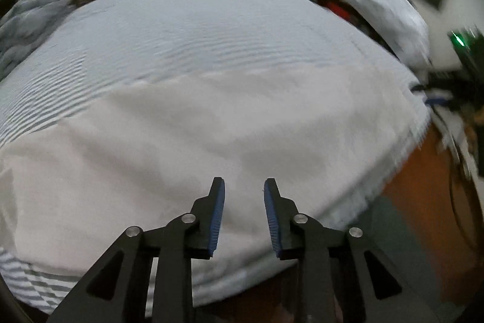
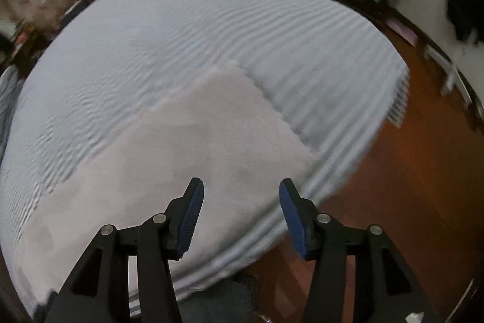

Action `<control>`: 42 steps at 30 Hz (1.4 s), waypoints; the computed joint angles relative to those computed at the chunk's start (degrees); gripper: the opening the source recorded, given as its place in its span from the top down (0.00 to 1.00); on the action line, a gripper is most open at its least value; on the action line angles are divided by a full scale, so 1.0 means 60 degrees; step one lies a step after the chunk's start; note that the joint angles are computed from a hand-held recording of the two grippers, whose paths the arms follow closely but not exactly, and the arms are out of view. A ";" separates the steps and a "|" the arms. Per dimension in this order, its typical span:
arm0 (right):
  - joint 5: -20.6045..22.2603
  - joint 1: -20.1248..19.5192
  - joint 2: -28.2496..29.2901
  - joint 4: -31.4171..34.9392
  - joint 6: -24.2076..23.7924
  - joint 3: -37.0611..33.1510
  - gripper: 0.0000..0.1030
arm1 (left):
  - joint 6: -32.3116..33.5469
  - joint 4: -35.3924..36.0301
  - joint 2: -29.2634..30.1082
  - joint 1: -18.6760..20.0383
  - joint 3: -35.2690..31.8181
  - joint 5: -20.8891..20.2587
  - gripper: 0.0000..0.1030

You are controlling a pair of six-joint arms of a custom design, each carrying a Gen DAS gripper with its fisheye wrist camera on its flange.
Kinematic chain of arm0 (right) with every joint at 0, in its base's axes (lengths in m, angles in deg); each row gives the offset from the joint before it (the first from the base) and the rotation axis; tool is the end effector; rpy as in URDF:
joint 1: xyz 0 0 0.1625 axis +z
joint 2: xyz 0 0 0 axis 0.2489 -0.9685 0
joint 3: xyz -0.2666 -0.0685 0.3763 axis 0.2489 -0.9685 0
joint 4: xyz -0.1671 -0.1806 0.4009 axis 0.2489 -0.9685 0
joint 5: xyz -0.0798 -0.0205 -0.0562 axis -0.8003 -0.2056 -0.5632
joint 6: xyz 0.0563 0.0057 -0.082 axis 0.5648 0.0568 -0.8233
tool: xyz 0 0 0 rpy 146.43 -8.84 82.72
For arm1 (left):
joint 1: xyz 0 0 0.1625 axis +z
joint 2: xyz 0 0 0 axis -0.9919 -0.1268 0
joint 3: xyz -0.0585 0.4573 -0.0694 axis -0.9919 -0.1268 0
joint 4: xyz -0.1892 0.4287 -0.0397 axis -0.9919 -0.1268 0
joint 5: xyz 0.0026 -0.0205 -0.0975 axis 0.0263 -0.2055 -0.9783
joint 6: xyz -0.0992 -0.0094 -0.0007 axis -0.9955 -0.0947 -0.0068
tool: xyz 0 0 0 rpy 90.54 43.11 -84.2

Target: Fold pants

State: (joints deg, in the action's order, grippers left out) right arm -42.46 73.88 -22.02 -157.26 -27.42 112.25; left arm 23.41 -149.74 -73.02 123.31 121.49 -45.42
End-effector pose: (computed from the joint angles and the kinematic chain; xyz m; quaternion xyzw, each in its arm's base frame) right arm 0.0534 -0.6426 0.3936 -0.0680 -0.9103 0.2496 0.3230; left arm -0.2975 -0.5257 0.1507 0.1441 0.9075 -0.2522 0.3034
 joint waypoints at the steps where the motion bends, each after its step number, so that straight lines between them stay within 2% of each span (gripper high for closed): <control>1: 0.0204 0.0170 0.0175 0.0314 -0.0043 -0.0224 0.51 | -0.0237 0.0094 -0.0045 0.0137 -0.0077 0.0303 0.72; 5: 0.1316 0.0859 0.1289 0.1546 -0.0424 -0.1301 0.51 | -0.1308 0.1090 -0.0085 0.0610 -0.0289 0.0990 0.72; 10: 0.3303 0.1559 0.3055 0.3444 -0.0922 -0.3034 0.51 | -0.2646 0.2204 -0.0386 0.1046 0.0039 0.0850 0.72; 13: 0.4181 0.1833 0.4277 0.4830 -0.1000 -0.4273 0.51 | -0.2496 0.1823 -0.0455 0.0897 0.0406 0.0968 0.72; 17: 0.4795 0.2002 0.5752 0.6419 -0.0933 -0.5728 0.52 | -0.2803 0.2004 -0.0675 0.0759 0.0759 0.0949 0.72; 18: 0.4951 0.1992 0.5958 0.6643 -0.0879 -0.5846 0.55 | -0.2829 0.1942 -0.0717 0.0745 0.0827 0.0916 0.72; 21: 0.5520 0.1829 0.6879 0.8202 -0.0509 -0.6923 0.63 | -0.2972 0.1559 -0.0979 0.0765 0.1092 0.0648 0.73; 23: 0.5501 0.1781 0.7188 0.8743 -0.0299 -0.7235 0.64 | -0.2970 0.1218 -0.1127 0.0835 0.1231 0.0496 0.73; 26: 0.5943 0.1635 0.7550 0.9645 -0.0178 -0.7607 0.63 | -0.2885 0.0857 -0.1235 0.0891 0.1370 0.0406 0.73; 31: 0.6751 0.1419 0.7973 1.1172 -0.0912 -0.8190 0.66 | -0.2747 0.0633 -0.1234 0.0900 0.1449 0.0505 0.72; 34: 0.6985 0.1362 0.7877 1.0771 -0.1285 -0.7888 0.67 | -0.2806 0.0747 -0.1228 0.0828 0.1437 0.0571 0.72; 37: 0.7217 0.1519 0.7620 1.0048 -0.1897 -0.7384 0.79 | -0.2946 0.0813 -0.1278 0.0689 0.1575 0.0601 0.71; 38: 0.7196 0.1605 0.7509 0.9739 -0.2050 -0.7222 0.81 | -0.3077 0.0897 -0.1223 0.0602 0.1549 0.0600 0.71; 40: 0.7519 0.1689 0.7198 0.8857 -0.2141 -0.6802 0.87 | -0.3175 0.0841 -0.1149 0.0541 0.1552 0.0600 0.71; 42: 0.7855 0.1678 0.7145 0.8401 -0.1888 -0.6839 0.90 | -0.3115 0.0681 -0.1120 0.0564 0.1583 0.0585 0.70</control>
